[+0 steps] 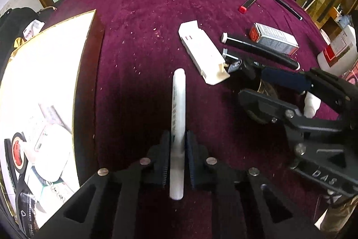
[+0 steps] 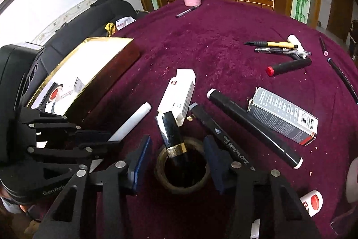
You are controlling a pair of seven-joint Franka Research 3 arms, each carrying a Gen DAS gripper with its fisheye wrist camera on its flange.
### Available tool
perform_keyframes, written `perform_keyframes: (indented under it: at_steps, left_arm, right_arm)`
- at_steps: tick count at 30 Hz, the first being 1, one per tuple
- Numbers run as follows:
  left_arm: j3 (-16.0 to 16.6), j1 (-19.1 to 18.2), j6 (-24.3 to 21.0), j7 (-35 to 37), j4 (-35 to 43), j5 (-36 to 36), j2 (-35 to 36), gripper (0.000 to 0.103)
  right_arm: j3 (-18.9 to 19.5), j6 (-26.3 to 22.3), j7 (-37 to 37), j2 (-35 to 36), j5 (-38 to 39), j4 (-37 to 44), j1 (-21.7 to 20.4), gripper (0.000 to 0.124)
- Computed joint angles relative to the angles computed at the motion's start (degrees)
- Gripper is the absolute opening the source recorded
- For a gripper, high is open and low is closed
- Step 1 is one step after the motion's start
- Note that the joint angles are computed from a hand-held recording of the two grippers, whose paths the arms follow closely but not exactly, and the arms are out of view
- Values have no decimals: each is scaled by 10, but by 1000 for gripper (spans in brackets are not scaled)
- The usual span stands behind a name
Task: Organize objects
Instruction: 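Grasp the white pen with the left gripper while the right gripper grasps the black lipstick tube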
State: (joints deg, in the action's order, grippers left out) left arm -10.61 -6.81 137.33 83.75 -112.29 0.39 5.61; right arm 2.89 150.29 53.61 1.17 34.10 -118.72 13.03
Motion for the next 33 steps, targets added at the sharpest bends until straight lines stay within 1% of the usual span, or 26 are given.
perform_keyframes:
  at_steps: [1, 3, 6, 7, 8, 9, 10, 11, 13, 19, 23, 25, 29, 33]
  left_arm:
    - [-1, -2, 3, -4, 4, 8, 5, 19]
    - [-1, -6, 11, -15, 6, 28, 9, 19]
    - [-1, -9, 27, -28, 2, 49, 10, 19]
    - [-1, -9, 33, -29, -2, 52, 9, 19]
    - [-1, -8, 42, -29, -8, 52, 5, 19]
    - [-1, -8, 44, -30, -9, 52, 5, 18]
    - [0, -7, 46, -33, -11, 52, 4, 14]
    - [0, -7, 47, -34, -15, 52, 1, 12]
    - [0, -2, 51, -21, -23, 33, -5, 12]
    - [1, 2, 63, 2, -42, 0, -18, 12]
    - [2, 2, 52, 14, -30, 0, -11, 12]
    - [2, 0, 54, 4, -28, 13, -8, 12]
    - [3, -4, 68, -22, -39, 40, -14, 12]
    - [3, 0, 74, -16, -53, 13, -28, 12]
  right_arm:
    - [1, 5, 2, 0, -1, -1, 1, 47]
    - [2, 26, 6, 0, -11, -8, 3, 42]
    - [4, 68, 22, -4, -41, -25, 8, 31]
    - [5, 85, 35, -4, -59, -32, 10, 24]
    - [5, 101, 46, -5, -73, -38, 11, 22]
    - [5, 102, 38, -5, -58, -38, 11, 21]
    - [4, 102, 31, -6, -40, -39, 10, 20]
    - [4, 107, 24, -8, -18, -41, 10, 19]
    - [3, 116, 21, -14, 4, -46, 9, 19]
    - [-8, 125, -29, -46, 121, -57, 12, 19]
    - [-22, 100, -54, -69, 192, -63, 15, 19]
    - [-25, 92, -56, -74, 204, -66, 16, 19]
    - [-24, 95, -58, -88, 208, -78, 20, 19]
    - [-28, 95, -78, -103, 227, -86, 29, 19]
